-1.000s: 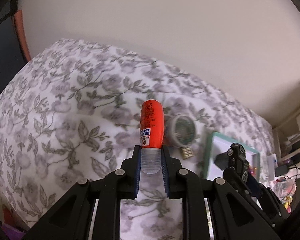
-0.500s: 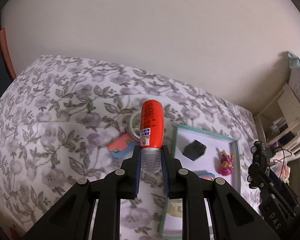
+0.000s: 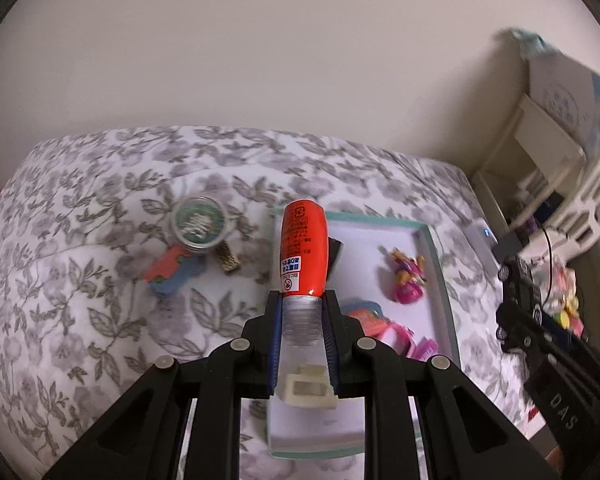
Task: Organize rigid objects
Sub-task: 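Lift the glue tube and black toy car and carry them over the box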
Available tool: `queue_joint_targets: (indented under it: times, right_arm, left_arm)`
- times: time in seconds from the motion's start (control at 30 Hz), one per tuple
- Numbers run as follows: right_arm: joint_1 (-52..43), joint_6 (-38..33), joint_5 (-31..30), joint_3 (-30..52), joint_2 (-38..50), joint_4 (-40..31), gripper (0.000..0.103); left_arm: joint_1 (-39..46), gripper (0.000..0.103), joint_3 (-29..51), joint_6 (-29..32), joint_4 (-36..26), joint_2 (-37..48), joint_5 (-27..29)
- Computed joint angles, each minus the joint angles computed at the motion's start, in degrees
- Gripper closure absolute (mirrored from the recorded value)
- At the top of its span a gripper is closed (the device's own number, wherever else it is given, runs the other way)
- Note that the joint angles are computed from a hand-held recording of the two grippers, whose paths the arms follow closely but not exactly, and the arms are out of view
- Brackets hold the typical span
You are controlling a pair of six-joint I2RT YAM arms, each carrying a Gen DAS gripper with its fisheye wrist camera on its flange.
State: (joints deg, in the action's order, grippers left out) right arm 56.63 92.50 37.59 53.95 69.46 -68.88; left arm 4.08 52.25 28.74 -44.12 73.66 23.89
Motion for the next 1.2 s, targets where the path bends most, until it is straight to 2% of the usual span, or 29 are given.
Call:
queue_joint_targets:
  times: [0.13, 0.33, 0.8, 1.2]
  right_arm:
    - [-2.23, -2.13, -2.51, -5.24, -3.31, 4.74, 0.066]
    - [-6.62, -6.26, -7.60, -10.97, -3.44, 12.62, 0.066]
    - [-13.74, -13.14, -13.78, -17.65, 0.49, 22.95, 0.066]
    - [-18.04, -17.17, -17.19, -20.51, 5.56, 29.81, 0.066]
  left_arm:
    - [-2.79, 0.083, -2.34, -0.25, 1.74, 1.32, -0.63]
    - [-3.38, 0.083, -2.74, -1.04, 3.99, 7.92, -1.50]
    - [-6.61, 0.083, -5.58, -2.66, 11.16, 13.67, -6.88]
    - [-7.50, 0.083, -4.90, -2.59, 12.95, 18.51, -9.08]
